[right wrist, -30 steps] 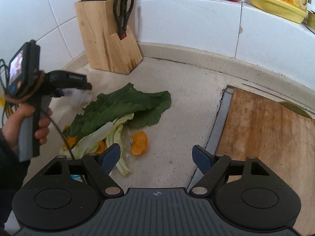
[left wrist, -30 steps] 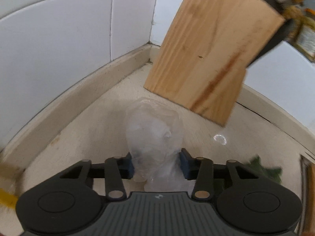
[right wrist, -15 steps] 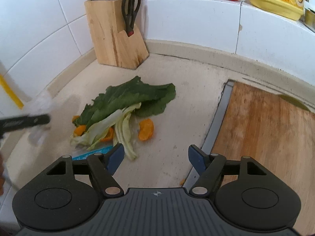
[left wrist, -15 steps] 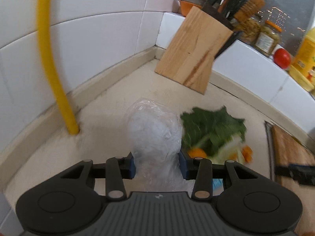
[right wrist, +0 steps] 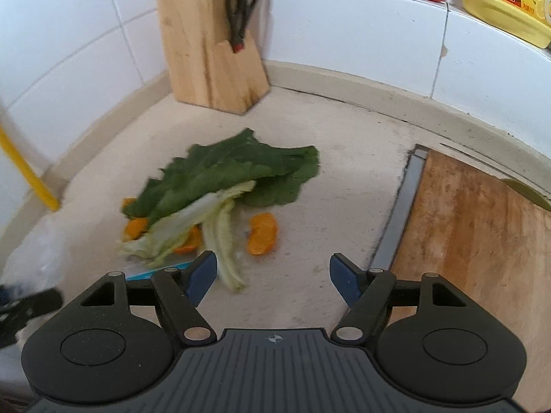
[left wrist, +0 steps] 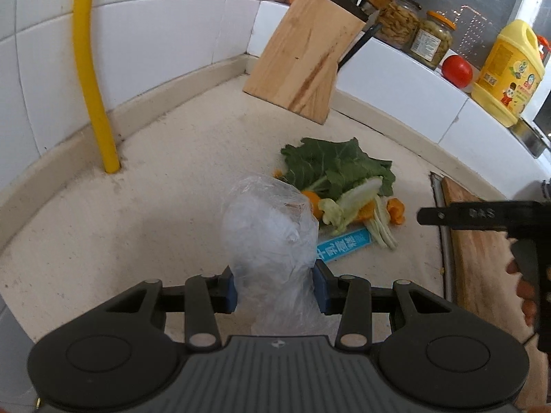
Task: Collect trash
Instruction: 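Grasp the orange carrot piece with the right tool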
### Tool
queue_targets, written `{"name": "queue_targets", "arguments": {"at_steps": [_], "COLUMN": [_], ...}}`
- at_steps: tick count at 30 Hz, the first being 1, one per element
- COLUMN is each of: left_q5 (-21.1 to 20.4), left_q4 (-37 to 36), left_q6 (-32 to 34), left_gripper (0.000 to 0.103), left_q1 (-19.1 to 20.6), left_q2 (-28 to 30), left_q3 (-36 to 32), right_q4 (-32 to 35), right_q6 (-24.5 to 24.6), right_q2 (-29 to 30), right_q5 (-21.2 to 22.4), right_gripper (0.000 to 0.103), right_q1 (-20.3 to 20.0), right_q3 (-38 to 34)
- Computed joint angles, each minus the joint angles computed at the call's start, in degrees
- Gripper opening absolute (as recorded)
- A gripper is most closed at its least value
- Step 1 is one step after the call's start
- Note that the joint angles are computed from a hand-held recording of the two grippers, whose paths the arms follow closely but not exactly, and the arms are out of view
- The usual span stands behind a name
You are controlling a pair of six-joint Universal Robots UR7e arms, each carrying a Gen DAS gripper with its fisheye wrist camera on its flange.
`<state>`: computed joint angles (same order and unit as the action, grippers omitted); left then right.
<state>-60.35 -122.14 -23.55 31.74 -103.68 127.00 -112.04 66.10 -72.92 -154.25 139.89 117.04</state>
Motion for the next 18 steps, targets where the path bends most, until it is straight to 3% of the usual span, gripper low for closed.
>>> {"name": "queue_targets", "arguments": {"at_steps": [4,7,11,15,17,18], "left_q5": [-0.06,-1.10,-1.82,-2.35,-2.60,-2.72], "left_q4": [-1.54,-2.90,-4.25,-4.48,-4.31,-4.28], "left_q6": [1.26,2.33,3.33,3.60,3.67,3.83], "left_gripper": [0.036,0.036,0.036,0.036,0.036,0.036], "left_q1": [0.21,0.88,1.42,1.51,1.37,1.32], "left_q2": [0.63,1.41,2.42,3.20,3.34,3.30], "left_q3": [0.09,-0.30,-0.76,-1.07,-1.12,-1.12], "right_q4": [-0.86,-8.61,-13.25,-15.81,-15.85,-16.37], "right_q6": [-0.71,-6.17,-10.24,-11.68,-11.94,-12.25], "right_q2": [-0.46,-0.25,0.35,0.28,0.46,0.24], "right_q5": [-0.33,0.00,2.53,4.61,4.37,4.98], "right_gripper": [0.077,0.075,0.056,0.046,0.029,0.025], "right_q1": [-2.13,-3.77,-6.51,-8.10,-8.03,-8.08], "right_q3": [0.28,1.31,1.29,2.16,2.23,2.45]}}
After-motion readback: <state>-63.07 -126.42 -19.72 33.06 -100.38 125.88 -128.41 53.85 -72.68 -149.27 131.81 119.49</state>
